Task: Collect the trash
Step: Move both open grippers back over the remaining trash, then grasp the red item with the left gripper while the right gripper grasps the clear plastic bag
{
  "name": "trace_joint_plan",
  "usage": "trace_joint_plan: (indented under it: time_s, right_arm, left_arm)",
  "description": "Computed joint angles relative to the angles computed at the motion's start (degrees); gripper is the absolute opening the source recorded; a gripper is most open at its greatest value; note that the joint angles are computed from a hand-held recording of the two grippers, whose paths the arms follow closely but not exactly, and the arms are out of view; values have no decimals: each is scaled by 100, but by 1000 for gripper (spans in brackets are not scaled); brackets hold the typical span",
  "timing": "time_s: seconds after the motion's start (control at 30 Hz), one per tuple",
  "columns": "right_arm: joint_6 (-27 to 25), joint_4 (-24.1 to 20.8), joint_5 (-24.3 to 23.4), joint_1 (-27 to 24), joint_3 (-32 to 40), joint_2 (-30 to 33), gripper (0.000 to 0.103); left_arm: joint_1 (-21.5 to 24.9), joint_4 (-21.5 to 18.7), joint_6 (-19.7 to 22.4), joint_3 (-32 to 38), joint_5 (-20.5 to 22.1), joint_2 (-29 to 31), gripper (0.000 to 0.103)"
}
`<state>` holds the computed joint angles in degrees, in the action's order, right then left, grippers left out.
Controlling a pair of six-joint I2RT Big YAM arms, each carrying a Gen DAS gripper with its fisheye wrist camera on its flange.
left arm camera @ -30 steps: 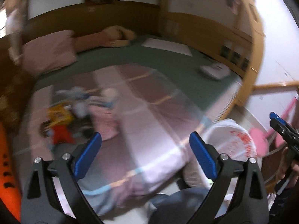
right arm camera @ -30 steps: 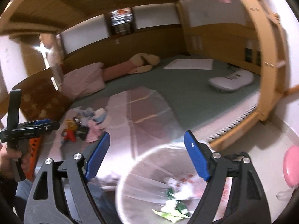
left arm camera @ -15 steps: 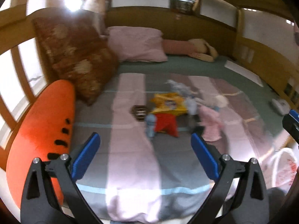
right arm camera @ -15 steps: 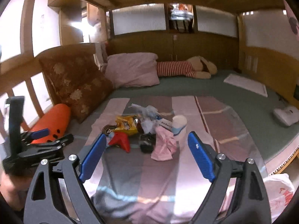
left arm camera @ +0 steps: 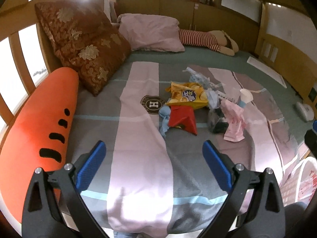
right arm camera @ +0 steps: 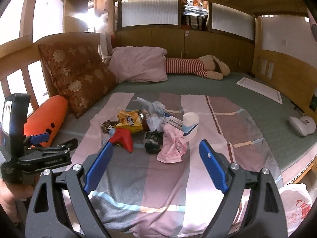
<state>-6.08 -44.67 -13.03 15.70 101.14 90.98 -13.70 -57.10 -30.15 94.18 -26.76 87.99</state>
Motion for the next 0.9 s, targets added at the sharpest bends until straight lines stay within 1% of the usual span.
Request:
trace_joint_plan:
  time_s: [0.13, 0.5, 0.6, 0.63, 0.67, 0.7, 0.73, 0.77, 0.83, 0.9]
  right_arm:
    - [151, -12, -82, -50, 10, 5, 87]
    - [37, -197, -116, -60, 137, 104, 87]
    - [147, -378, -287, -178, 372, 286, 87]
    - [191, -419, -318, -214, 448, 349, 87]
    - [293, -538, -347, -286, 672, 511, 87]
    - [370, -594, -362, -319, 789, 604, 87]
    - [514, -742, -444, -387, 1040, 788, 87]
    - [632, -966, -553, -447, 1377, 1031, 87]
    - [648, -1632, -703, -492, 2283, 1658, 87]
    - [649, -2089, -699, -492, 3039, 2172, 87]
  left_arm:
    - [-7, -7, -19, -20, -5, -17, 97]
    - [-56, 27, 101, 21, 63, -1, 97]
    - [-33, 64, 167, 136, 368, 64, 97]
    - [5, 93, 192, 197, 598, 106, 97]
    - [45, 63, 236, 307, 795, 187, 97]
    - [67, 15, 269, 408, 875, 264, 97]
    - [112, -44, 315, 561, 976, 375, 97]
    - [172, -114, 382, 739, 1107, 506, 97]
    - [298, -270, 440, 1096, 1300, 762, 97]
    - [458, -422, 394, 1491, 1675, 1056, 97]
